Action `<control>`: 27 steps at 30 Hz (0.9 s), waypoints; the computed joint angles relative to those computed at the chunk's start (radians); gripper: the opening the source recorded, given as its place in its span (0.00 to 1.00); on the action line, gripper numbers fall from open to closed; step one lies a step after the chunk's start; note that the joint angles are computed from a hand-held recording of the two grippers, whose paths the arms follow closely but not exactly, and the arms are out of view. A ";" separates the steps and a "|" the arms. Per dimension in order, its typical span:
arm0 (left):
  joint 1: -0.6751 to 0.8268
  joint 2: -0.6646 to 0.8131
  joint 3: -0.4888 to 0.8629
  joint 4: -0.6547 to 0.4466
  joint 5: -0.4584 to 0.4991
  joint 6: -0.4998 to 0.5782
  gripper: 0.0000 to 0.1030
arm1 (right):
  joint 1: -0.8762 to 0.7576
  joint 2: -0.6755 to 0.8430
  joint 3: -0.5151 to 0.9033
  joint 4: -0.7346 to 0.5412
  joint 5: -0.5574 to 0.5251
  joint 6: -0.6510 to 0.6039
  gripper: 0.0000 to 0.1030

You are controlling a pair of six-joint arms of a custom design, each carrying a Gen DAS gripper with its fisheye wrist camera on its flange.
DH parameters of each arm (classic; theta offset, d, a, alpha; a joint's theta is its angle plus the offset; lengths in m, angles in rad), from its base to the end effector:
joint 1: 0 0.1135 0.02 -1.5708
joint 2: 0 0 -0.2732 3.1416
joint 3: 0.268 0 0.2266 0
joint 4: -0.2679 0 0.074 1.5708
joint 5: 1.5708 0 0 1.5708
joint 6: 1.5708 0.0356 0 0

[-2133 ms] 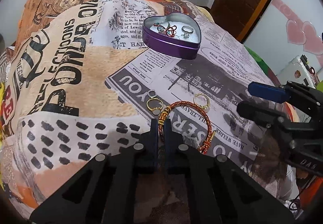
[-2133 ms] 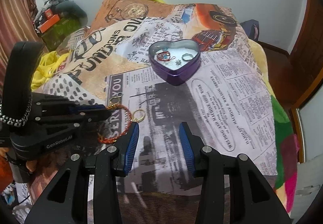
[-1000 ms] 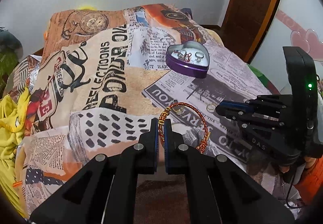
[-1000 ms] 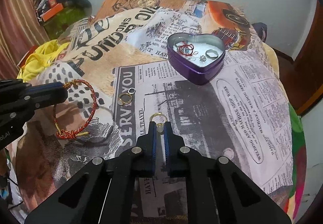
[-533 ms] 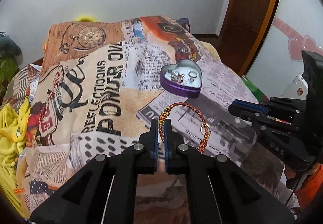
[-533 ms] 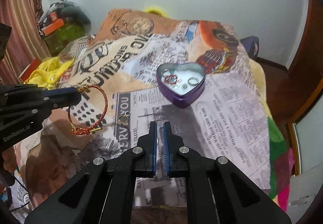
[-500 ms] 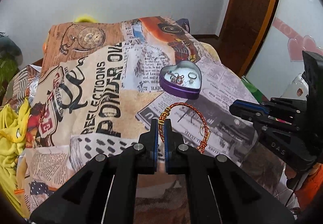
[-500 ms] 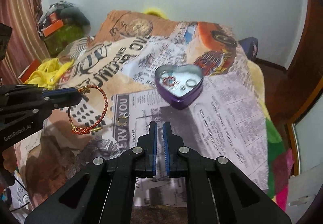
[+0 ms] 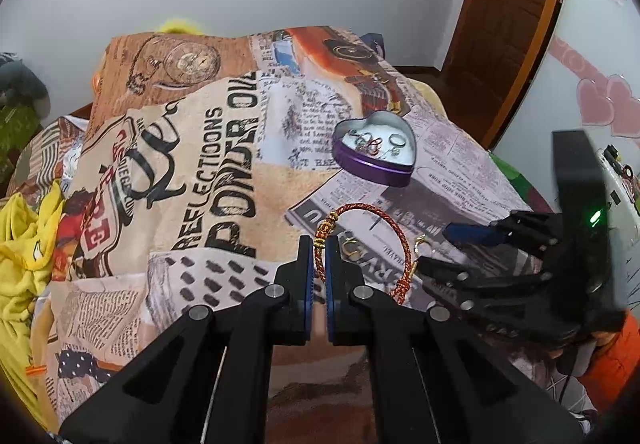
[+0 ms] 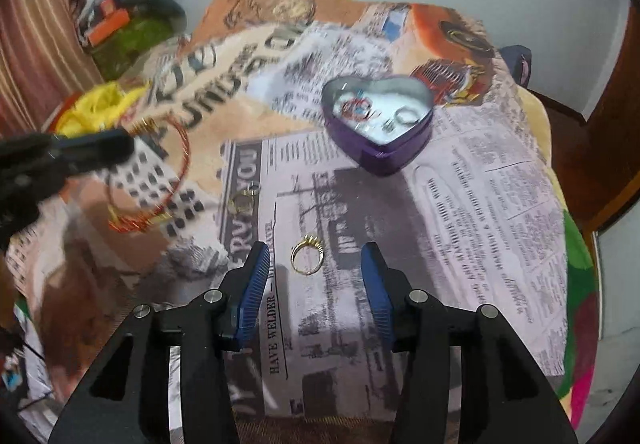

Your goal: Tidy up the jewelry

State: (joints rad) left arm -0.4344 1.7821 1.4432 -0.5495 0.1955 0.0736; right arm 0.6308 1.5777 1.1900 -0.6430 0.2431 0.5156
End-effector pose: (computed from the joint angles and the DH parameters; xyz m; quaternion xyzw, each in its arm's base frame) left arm 0.3346 -0.1629 0.2800 0.2673 0.8995 -0.1502 0.3112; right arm 0.2495 0.1716 0.2665 -0.0228 0.9569 0.0455 0.2859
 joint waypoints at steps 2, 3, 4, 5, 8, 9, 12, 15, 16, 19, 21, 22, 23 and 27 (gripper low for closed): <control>0.007 0.000 -0.003 0.003 0.001 0.001 0.03 | 0.012 0.029 0.002 -0.002 0.013 -0.012 0.35; 0.011 -0.001 -0.005 0.005 0.003 0.000 0.03 | 0.018 0.039 0.002 -0.001 0.025 -0.021 0.31; 0.013 0.000 -0.003 0.005 0.003 0.000 0.03 | 0.025 0.044 0.001 0.002 0.044 -0.029 0.30; 0.014 0.001 -0.002 0.005 0.003 0.000 0.03 | 0.031 0.051 0.008 -0.002 0.057 -0.034 0.25; 0.014 -0.004 -0.003 0.009 0.001 -0.003 0.03 | 0.032 0.062 0.031 -0.025 0.062 -0.042 0.17; 0.012 -0.008 -0.006 0.013 -0.001 -0.003 0.03 | 0.033 0.063 0.034 -0.027 0.065 -0.044 0.17; 0.007 -0.012 -0.004 0.014 -0.004 -0.003 0.03 | 0.032 0.053 0.032 -0.027 0.062 -0.036 0.10; 0.004 -0.009 0.007 0.009 -0.004 -0.004 0.03 | 0.018 0.014 0.011 -0.018 0.046 -0.019 0.04; 0.001 -0.007 0.013 0.008 -0.007 -0.006 0.03 | 0.017 0.001 0.006 -0.019 0.051 -0.015 0.04; -0.003 -0.008 0.020 0.007 -0.006 -0.008 0.03 | 0.014 -0.028 -0.003 -0.025 0.064 -0.005 0.04; -0.007 -0.011 0.017 0.009 -0.010 -0.007 0.03 | 0.007 -0.043 -0.009 -0.024 0.048 -0.007 0.04; -0.009 -0.012 0.015 0.010 -0.012 -0.008 0.03 | 0.000 -0.054 -0.013 -0.024 0.021 -0.012 0.04; -0.009 -0.010 0.013 0.011 -0.011 -0.008 0.03 | -0.004 -0.060 -0.015 -0.023 -0.006 -0.015 0.04; -0.006 -0.005 0.008 0.007 -0.010 -0.010 0.03 | -0.004 -0.027 0.002 -0.020 -0.039 -0.026 0.27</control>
